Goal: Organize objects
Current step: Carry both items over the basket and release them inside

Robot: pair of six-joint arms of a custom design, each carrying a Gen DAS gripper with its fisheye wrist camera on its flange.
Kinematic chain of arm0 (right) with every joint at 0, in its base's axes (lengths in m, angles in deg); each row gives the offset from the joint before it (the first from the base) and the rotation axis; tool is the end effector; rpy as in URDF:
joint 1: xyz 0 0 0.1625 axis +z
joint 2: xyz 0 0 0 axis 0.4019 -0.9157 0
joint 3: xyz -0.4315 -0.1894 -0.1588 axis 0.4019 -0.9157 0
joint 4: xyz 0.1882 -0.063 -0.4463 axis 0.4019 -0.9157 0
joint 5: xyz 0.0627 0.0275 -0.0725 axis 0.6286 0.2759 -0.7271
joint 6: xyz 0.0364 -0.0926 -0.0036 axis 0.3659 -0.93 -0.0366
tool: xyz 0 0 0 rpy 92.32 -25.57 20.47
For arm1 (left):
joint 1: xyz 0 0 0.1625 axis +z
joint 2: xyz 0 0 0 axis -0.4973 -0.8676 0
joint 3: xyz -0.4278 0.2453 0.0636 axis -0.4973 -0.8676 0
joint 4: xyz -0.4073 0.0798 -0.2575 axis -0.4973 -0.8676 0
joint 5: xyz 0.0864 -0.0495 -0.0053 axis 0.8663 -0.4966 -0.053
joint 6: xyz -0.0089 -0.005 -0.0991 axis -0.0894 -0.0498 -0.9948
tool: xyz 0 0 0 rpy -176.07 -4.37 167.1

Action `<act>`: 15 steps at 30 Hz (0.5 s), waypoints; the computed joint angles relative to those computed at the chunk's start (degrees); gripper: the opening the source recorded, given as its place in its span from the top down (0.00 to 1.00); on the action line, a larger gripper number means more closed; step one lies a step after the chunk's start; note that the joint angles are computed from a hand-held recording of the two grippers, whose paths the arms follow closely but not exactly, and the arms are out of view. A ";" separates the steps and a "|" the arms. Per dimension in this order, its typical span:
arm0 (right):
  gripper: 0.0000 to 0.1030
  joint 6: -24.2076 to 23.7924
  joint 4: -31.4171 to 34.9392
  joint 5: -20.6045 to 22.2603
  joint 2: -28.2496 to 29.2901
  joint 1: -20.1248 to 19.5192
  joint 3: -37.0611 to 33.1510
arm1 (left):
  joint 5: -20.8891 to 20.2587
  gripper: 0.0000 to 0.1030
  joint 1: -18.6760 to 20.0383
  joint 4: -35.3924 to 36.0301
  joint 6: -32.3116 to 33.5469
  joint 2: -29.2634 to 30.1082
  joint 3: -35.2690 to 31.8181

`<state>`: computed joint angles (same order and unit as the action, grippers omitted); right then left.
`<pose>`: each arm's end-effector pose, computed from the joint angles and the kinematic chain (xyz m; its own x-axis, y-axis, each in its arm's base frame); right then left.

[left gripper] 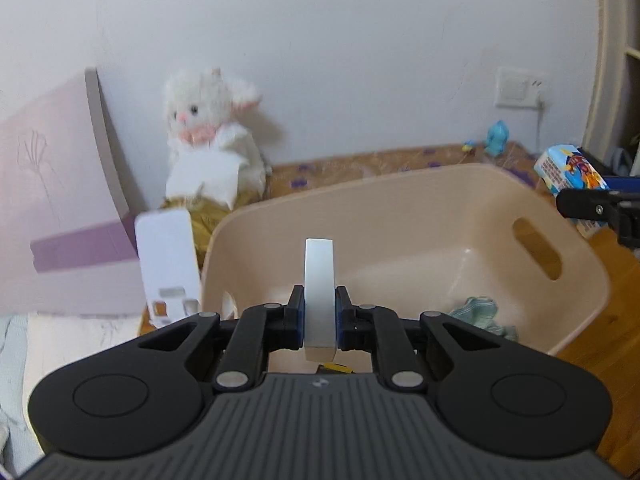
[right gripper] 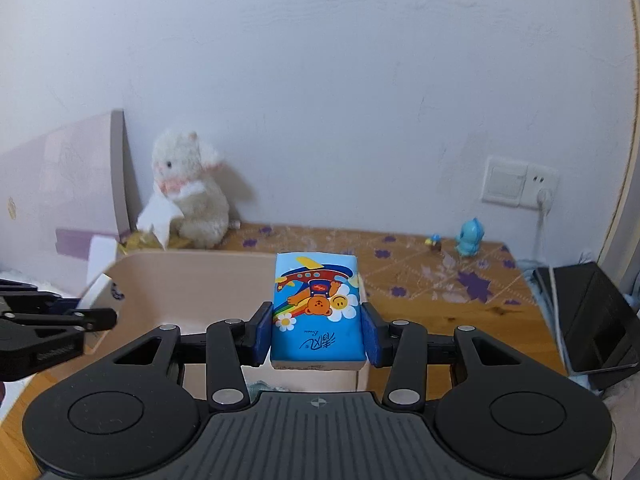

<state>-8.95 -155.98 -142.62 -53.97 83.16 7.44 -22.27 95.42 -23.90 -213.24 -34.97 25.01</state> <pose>0.2651 -0.6764 0.1066 -0.6927 0.2874 0.6616 -0.4634 0.5256 -0.7135 -0.1563 -0.7776 0.1809 -0.4973 0.5557 -0.6662 0.8448 0.4848 -0.2263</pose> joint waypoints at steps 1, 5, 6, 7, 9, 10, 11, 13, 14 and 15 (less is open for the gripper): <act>0.59 0.56 1.97 -0.33 0.13 -0.33 -0.47 | -0.69 0.84 0.04 0.87 -0.52 1.04 -0.96; 0.59 2.47 8.83 -1.64 0.78 -1.45 -1.98 | -3.72 0.84 0.10 4.44 -1.62 4.72 -4.36; 0.59 2.93 10.00 -2.05 1.02 -1.65 -2.38 | -4.53 0.84 0.06 4.95 -1.81 5.37 -4.91; 0.59 4.42 11.85 -1.99 0.90 -1.87 -2.37 | -5.20 0.84 0.03 5.93 -2.27 6.14 -5.78; 0.59 9.29 17.72 -0.46 -0.34 -2.52 -1.54 | -5.37 0.84 0.26 8.48 -4.03 7.37 -7.44; 0.59 10.02 19.08 0.04 -0.49 -2.69 -1.46 | -5.54 0.84 0.29 9.42 -4.67 7.79 -8.01; 0.59 8.88 18.89 -0.66 -0.01 -2.55 -1.84 | -6.03 0.84 0.30 10.35 -5.19 8.29 -8.63; 0.59 6.34 17.64 -2.64 1.35 -2.09 -2.90 | -6.67 0.84 0.36 12.12 -6.25 9.07 -9.70; 0.59 5.95 17.33 -2.88 1.69 -1.98 -3.07 | -6.62 0.84 0.44 13.04 -6.85 9.28 -10.06; 0.55 6.08 17.49 -2.94 1.74 -1.94 -3.08 | -6.48 0.83 0.51 13.68 -7.34 9.38 -10.28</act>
<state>-2.87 -138.50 -145.57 -52.23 81.22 4.36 -28.76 95.93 -10.22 -220.58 -25.59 14.72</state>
